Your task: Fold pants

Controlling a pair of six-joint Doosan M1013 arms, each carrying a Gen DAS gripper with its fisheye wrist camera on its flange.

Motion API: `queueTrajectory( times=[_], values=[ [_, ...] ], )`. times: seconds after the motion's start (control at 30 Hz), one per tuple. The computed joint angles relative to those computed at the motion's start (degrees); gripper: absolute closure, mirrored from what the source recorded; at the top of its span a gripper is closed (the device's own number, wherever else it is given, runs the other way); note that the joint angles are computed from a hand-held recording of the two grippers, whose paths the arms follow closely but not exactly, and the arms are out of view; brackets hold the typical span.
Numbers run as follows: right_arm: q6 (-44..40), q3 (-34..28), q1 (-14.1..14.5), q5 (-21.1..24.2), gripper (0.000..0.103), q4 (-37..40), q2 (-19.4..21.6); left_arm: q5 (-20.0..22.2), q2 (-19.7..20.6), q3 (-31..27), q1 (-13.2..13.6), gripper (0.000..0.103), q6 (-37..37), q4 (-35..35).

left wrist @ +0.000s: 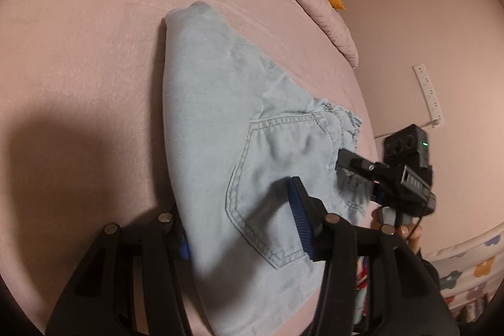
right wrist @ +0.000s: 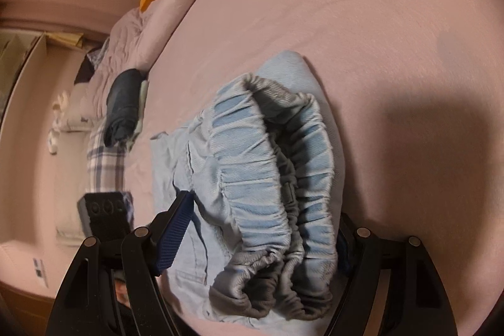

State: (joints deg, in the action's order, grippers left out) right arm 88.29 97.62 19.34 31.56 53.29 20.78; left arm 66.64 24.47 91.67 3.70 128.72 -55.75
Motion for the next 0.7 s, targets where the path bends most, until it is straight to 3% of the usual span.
queueTrajectory(
  times=[0.1, 0.23, 0.4, 0.7],
  values=[
    [6.32, 0.45, 1.87, -3.91, 0.035, -9.81, -0.91, -2.11, -0.73, 0.68, -0.33, 0.066, 0.13, 1.15],
    [5.01, 2.97, 2.11, -8.39, 0.042, -6.67, -2.06, -3.67, -1.19, 1.04, -0.54, 0.07, -1.65, 2.36],
    [11.38, 3.2, 3.6, -11.7, 0.052, -13.67, -2.73, -7.47, -2.65, 1.87, -1.61, 0.073, -2.61, 5.74],
    [34.75, 2.53, 7.33, -15.24, 0.06, -40.66, -4.14, -12.71, -5.46, 3.61, -2.55, 0.087, -1.96, 8.66]
  ],
)
